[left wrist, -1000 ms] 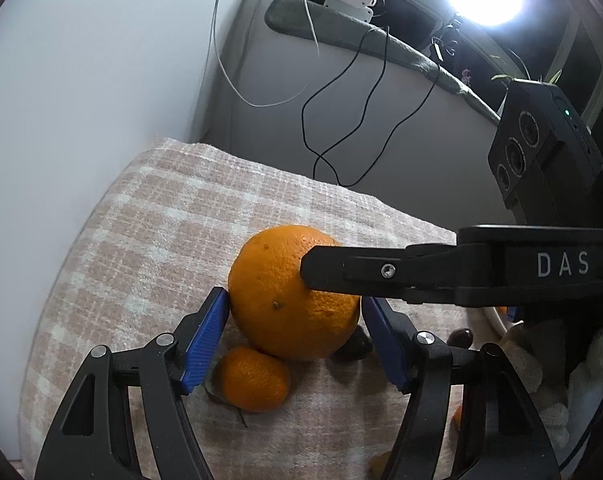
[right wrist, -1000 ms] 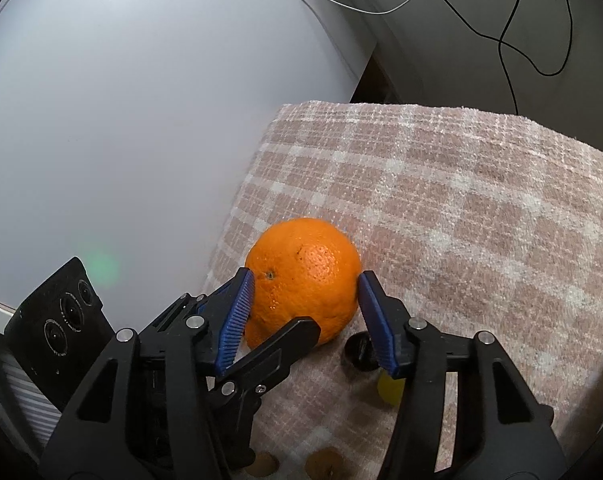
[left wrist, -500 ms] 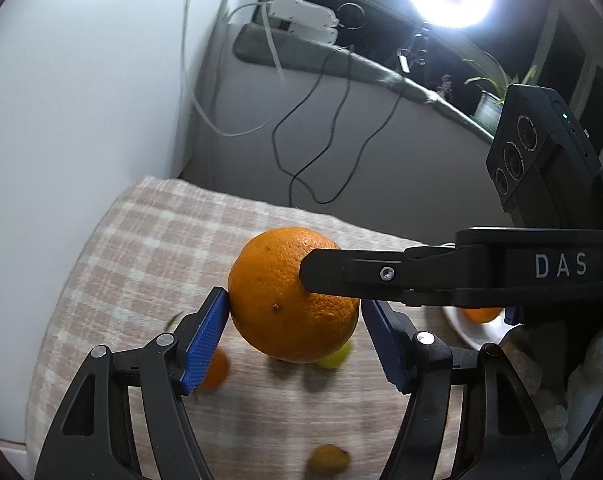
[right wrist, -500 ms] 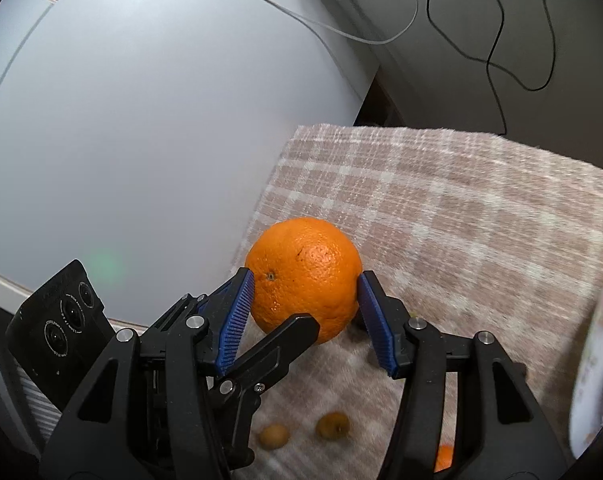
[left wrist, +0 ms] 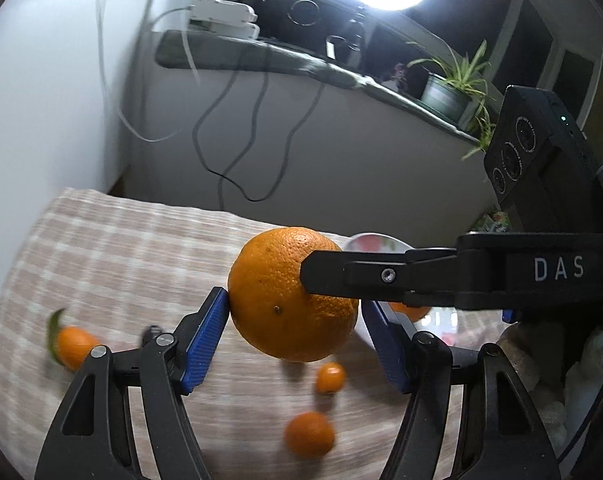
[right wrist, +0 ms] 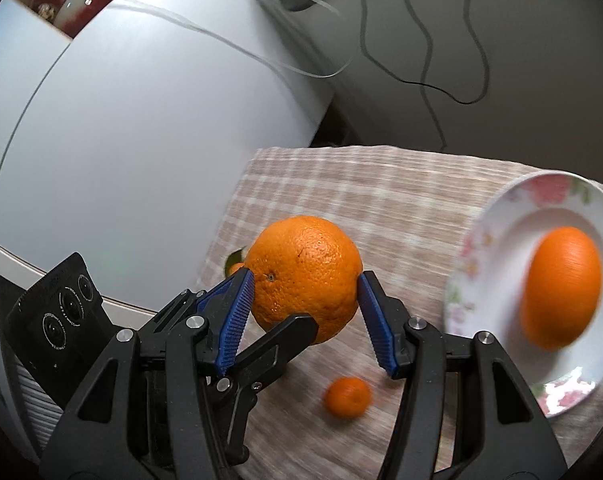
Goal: Organize fruits
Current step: 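Lift the second orange with both tools and carry it to the plate, then lower the orange beside the first one and open both tools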
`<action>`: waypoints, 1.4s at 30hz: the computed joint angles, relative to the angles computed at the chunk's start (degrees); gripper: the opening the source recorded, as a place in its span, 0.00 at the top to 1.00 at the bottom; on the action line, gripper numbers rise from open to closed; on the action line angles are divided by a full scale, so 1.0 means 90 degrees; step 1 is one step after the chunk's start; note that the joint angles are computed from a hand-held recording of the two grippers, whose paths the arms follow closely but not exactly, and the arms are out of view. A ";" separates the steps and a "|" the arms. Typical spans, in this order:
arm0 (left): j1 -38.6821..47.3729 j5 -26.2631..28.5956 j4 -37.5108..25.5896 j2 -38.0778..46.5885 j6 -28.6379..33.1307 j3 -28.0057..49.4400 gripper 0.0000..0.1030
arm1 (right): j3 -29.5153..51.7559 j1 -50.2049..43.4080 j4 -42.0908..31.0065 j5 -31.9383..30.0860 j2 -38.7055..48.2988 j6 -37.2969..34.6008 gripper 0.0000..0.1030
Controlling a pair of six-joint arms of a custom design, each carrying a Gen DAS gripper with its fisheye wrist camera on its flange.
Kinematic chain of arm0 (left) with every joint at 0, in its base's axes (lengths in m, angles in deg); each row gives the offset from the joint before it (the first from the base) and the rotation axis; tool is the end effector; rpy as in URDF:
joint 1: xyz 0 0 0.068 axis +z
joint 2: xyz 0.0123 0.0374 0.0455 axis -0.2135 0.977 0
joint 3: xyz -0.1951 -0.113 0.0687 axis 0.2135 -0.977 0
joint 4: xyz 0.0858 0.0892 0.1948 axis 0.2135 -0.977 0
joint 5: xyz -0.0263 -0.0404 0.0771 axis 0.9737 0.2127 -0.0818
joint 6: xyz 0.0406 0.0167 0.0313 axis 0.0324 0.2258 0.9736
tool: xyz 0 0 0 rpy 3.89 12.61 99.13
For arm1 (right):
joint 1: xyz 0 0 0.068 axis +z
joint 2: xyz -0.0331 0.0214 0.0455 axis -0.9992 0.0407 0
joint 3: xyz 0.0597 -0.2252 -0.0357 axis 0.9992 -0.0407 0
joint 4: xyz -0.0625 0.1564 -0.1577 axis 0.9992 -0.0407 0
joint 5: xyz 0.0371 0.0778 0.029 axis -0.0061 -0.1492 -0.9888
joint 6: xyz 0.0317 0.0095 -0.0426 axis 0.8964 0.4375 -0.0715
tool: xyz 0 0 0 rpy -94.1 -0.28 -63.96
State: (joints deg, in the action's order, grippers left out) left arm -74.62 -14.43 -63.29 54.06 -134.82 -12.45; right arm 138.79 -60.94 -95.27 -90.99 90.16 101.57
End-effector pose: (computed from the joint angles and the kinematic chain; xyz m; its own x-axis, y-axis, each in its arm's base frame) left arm 0.1281 -0.2091 0.2368 -0.6975 -0.1202 -0.7065 0.1753 0.9273 -0.3308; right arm 0.2286 0.1348 0.2611 -0.9019 -0.1397 -0.4088 -0.3713 0.7343 0.5683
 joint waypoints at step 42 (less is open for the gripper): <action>-0.0338 0.0209 -0.0432 0.2972 0.0517 0.2719 0.33 | -0.0620 -0.2493 -0.0735 -0.0976 -0.0194 -0.1699 0.45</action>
State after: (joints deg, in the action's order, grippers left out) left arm -77.66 -12.55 -67.18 80.81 -130.17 12.02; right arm 133.22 -83.37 -101.89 -99.78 88.42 86.28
